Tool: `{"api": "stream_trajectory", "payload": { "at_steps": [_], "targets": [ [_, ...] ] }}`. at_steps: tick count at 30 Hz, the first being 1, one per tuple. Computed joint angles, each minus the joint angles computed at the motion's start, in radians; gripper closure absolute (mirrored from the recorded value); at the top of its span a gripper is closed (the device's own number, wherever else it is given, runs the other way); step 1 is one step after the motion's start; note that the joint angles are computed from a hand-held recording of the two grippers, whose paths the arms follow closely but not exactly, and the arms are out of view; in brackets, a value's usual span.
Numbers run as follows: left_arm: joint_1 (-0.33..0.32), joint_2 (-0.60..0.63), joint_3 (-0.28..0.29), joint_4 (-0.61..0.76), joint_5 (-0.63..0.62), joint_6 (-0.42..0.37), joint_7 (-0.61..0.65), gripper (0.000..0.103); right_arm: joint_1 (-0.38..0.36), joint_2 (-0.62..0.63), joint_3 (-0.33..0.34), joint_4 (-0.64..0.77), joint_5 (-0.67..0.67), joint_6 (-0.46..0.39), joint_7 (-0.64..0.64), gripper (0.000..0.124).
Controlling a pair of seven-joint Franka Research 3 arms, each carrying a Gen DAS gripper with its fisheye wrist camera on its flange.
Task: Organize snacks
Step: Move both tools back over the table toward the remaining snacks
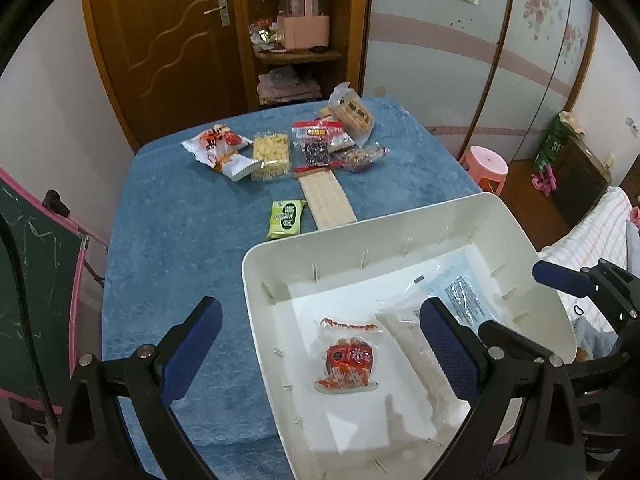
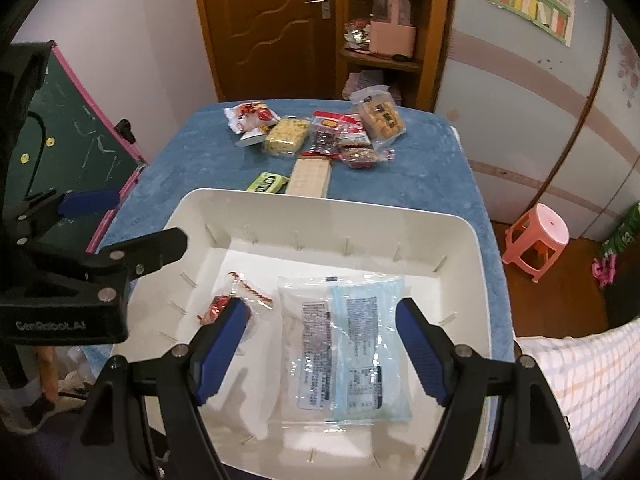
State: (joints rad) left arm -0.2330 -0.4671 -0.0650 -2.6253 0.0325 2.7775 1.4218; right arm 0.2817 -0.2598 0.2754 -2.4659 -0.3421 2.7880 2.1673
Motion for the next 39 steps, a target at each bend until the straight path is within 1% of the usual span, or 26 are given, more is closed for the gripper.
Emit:
{"api": "stream_trajectory", "payload": {
  "at_steps": [5, 8, 11, 12, 15, 18, 21, 24, 26, 28, 29, 32, 35, 37, 39],
  "targets": [
    [0.015, -0.007, -0.009, -0.004, 0.021, 0.010, -0.013, 0.004, 0.001, 0.009, -0.001, 0.003, -0.002, 0.020, -0.003, 0.046],
    [-0.003, -0.004, 0.016, 0.000, -0.003, 0.002, 0.002, 0.004, 0.003, 0.010, -0.004, 0.003, 0.005, 0.037, -0.008, 0.046],
    [-0.019, 0.010, 0.041, 0.021, -0.046, -0.031, 0.027, 0.004, 0.002, 0.016, 0.001, 0.014, 0.001, 0.028, -0.012, 0.046],
    [-0.019, 0.014, 0.042, 0.027, -0.056, -0.037, 0.033, 0.004, 0.008, 0.018, -0.003, 0.016, 0.009, 0.026, -0.021, 0.046],
    [-0.014, 0.021, 0.045, 0.050, -0.077, -0.056, 0.060, 0.004, 0.057, 0.029, -0.046, 0.029, 0.108, 0.014, -0.123, 0.046],
    [-0.003, 0.019, 0.047, 0.069, -0.089, -0.055, 0.080, 0.004, 0.048, 0.040, -0.048, 0.060, 0.120, -0.006, -0.144, 0.046],
    [0.011, 0.022, 0.054, 0.100, -0.100, -0.049, 0.098, 0.004, 0.041, 0.049, -0.057, 0.094, 0.134, -0.007, -0.159, 0.046],
    [0.051, 0.043, 0.041, 0.145, -0.076, -0.035, 0.083, 0.004, 0.012, 0.067, -0.056, 0.150, 0.094, 0.003, -0.138, 0.046],
    [0.050, 0.063, 0.054, 0.175, -0.083, -0.010, 0.104, 0.004, -0.013, 0.085, -0.047, 0.194, 0.040, 0.004, -0.099, 0.046],
    [0.076, 0.096, 0.038, 0.218, -0.056, 0.000, 0.096, 0.004, -0.022, 0.115, -0.050, 0.242, -0.003, 0.002, -0.072, 0.046],
    [0.088, 0.113, 0.029, 0.238, -0.042, -0.002, 0.088, 0.004, -0.017, 0.139, -0.061, 0.277, -0.003, -0.004, -0.082, 0.046],
    [0.109, 0.181, 0.016, 0.305, -0.017, -0.003, 0.085, 0.004, 0.015, 0.220, -0.105, 0.371, 0.076, -0.015, -0.167, 0.046],
    [0.118, 0.268, 0.005, 0.379, -0.008, -0.037, 0.104, 0.004, 0.044, 0.317, -0.139, 0.485, 0.191, -0.077, -0.261, 0.046],
    [0.119, 0.342, 0.001, 0.437, -0.032, -0.080, 0.145, 0.004, 0.061, 0.396, -0.164, 0.573, 0.223, -0.131, -0.269, 0.046],
    [0.133, 0.395, -0.017, 0.467, -0.037, -0.109, 0.155, 0.004, 0.072, 0.465, -0.183, 0.648, 0.263, -0.181, -0.283, 0.046]
  ]
}}
